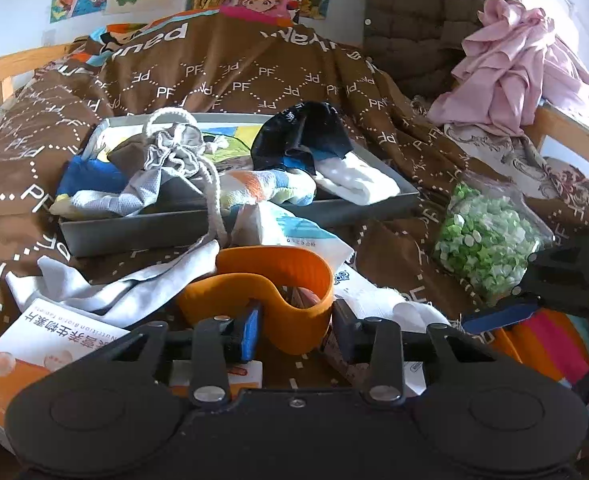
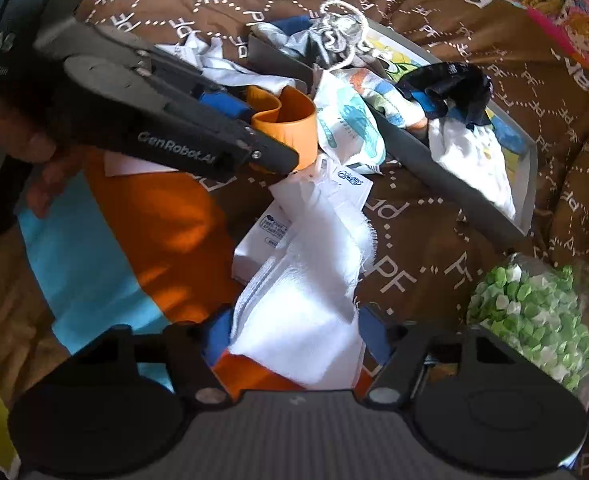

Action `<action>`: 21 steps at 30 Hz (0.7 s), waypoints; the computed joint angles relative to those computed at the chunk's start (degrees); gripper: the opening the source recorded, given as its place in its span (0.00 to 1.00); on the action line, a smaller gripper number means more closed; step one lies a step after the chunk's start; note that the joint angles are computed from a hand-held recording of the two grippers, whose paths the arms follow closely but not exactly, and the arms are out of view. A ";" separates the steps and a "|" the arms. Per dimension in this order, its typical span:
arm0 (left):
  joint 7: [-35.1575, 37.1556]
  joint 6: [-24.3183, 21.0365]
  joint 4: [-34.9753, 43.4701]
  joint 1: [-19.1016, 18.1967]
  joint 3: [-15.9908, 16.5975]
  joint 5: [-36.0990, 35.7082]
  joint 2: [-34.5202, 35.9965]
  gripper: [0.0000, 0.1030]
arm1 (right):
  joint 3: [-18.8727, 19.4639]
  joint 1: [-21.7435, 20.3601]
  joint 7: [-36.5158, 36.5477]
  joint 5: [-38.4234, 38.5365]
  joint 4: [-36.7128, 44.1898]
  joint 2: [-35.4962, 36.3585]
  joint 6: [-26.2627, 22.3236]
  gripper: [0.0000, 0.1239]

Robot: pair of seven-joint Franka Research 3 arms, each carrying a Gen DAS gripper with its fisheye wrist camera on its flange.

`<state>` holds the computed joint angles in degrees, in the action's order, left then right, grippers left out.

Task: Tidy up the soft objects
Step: 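Grasp the orange silicone cup with the left gripper while the right gripper grasps a white cloth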

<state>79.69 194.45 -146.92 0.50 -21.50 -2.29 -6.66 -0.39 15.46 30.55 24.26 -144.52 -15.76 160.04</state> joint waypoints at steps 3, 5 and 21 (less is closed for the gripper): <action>-0.37 0.18 -0.07 0.06 -0.04 -0.67 -0.02 0.33 | -0.40 -0.09 0.79 1.26 0.64 0.21 -0.72 0.45; 0.62 0.56 -0.14 1.23 -1.48 -2.36 0.02 0.30 | -0.28 -0.45 1.69 1.41 0.94 0.42 -0.79 0.37; 16.92 6.48 -0.62 1.93 -8.97 -21.73 0.32 0.18 | -2.34 2.07 -3.83 7.53 -0.03 -2.33 0.03 0.08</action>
<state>96.60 200.93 -147.53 2.43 -30.46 -24.02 -6.34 -2.73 17.53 26.73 31.79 -144.55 -18.10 160.07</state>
